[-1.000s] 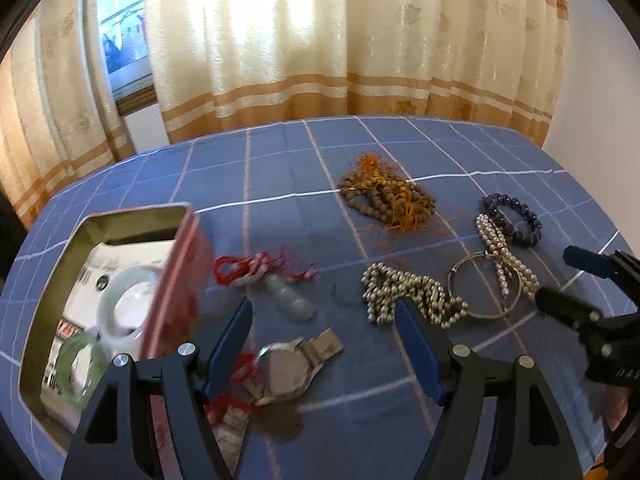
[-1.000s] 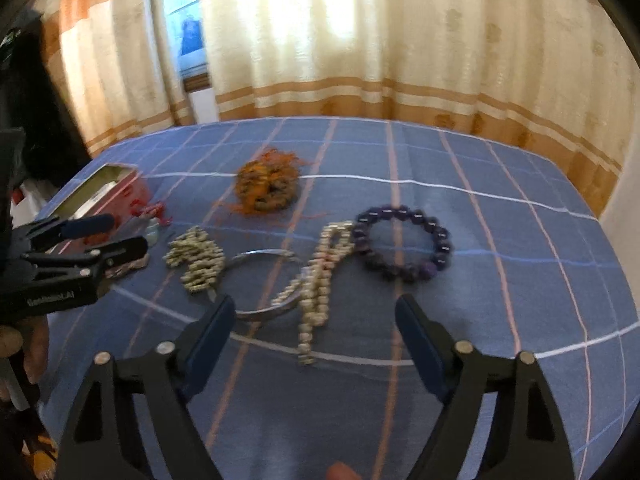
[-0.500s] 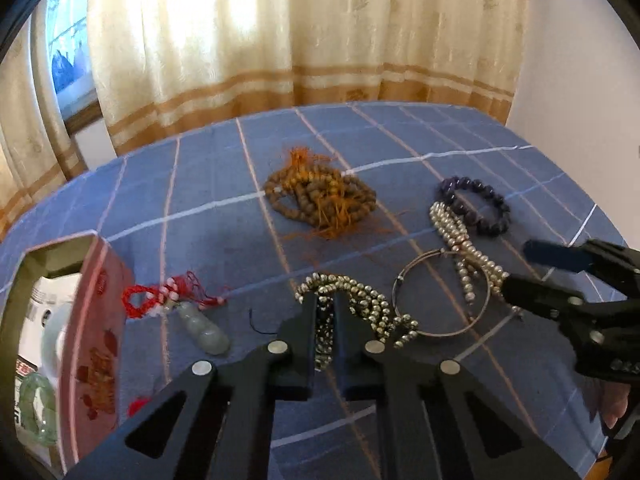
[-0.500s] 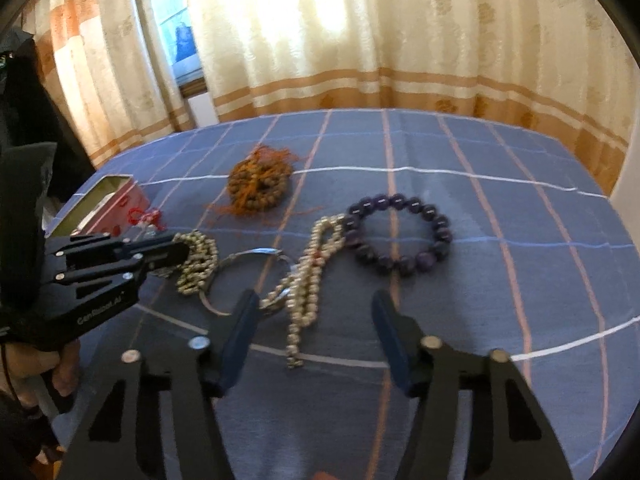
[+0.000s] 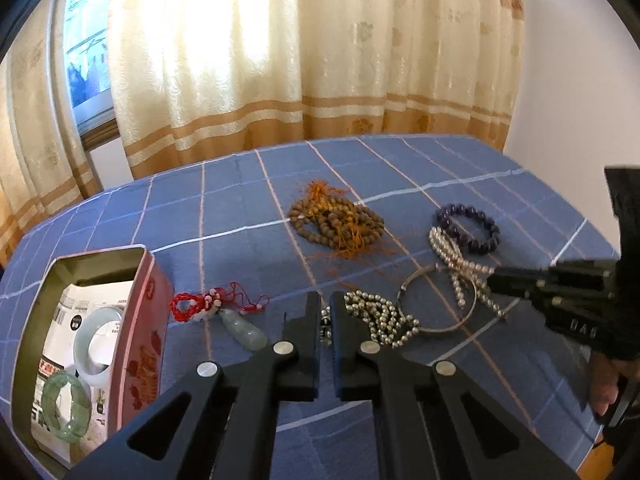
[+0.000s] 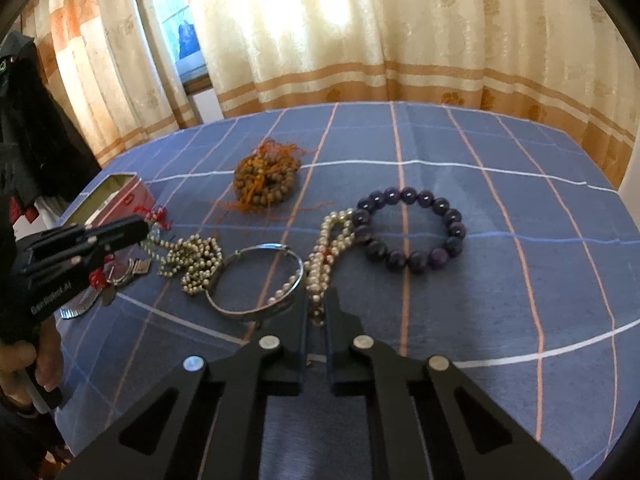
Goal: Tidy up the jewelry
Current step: 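Grasp the silver bead chain with the left tool while the right tool grasps the pearl necklace, then lift both held chains and carry them over the tin box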
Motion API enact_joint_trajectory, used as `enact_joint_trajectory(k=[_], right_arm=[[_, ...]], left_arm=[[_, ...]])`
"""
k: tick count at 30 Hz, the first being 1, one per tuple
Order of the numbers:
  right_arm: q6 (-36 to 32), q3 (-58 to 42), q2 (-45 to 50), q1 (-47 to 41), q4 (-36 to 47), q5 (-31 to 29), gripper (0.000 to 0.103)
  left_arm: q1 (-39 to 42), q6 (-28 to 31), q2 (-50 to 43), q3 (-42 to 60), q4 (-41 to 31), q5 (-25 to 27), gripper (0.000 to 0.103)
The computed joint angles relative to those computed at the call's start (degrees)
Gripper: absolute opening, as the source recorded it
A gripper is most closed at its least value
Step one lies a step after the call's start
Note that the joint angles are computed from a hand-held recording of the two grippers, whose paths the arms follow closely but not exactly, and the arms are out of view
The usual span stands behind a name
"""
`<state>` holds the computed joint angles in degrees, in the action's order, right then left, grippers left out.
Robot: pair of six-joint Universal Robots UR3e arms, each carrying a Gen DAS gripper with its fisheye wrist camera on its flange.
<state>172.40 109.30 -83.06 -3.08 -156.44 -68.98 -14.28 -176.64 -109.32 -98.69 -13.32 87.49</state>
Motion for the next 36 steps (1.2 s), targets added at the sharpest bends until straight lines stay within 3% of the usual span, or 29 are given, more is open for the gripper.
enact_joint_trajectory(k=[8,10,12,15,21,22,23,26,36], right_arm=[[-0.14,0.61,-1.02,0.11,-0.68,-2.54,0.009],[-0.53,1.72,-1.99,-0.88,-0.82,-2.2,0.009],[-0.66,2.94,-3.01,-2.13,-1.16,-1.44,0.009],[-0.83,5.05,-4.79,-3.8,-1.92,-0.4,0.009],[-0.46,7.51,-6.51,-5.33,-4.75,1.6,0.009],[-0.37,7.7,-6.61,-5.1,-5.51,1.52,0.009],[-0.25,7.61,-6.57,-4.77,-6.22,1.52,0.009],[0.44,6.45,-6.37,-4.14,-7.08,2.05,0.009],[0.68,3.75,-7.04,-2.74,-7.69,1.32,0.009]], left_arm=[[-0.45,-1.69,-3.46,5.52,-6.66,-2.11,0.007],[-0.81,-2.28,-4.49,7.06,-8.15,-1.87,0.019],[-0.95,-2.17,-5.29,7.85,-8.7,-2.2,0.04],[-1.35,-2.48,-7.1,10.1,-10.46,-1.24,0.045],[-1.29,-1.88,-8.03,10.3,-9.29,-2.26,0.044],[-1.5,-1.54,-8.14,10.47,-9.33,-2.13,0.041],[-1.84,-1.01,-8.24,10.6,-9.24,-1.73,0.017],[-2.38,-0.52,-7.55,9.77,-8.11,-0.66,0.009],[-0.92,-0.46,1.44,2.81,-2.67,-2.4,0.006]])
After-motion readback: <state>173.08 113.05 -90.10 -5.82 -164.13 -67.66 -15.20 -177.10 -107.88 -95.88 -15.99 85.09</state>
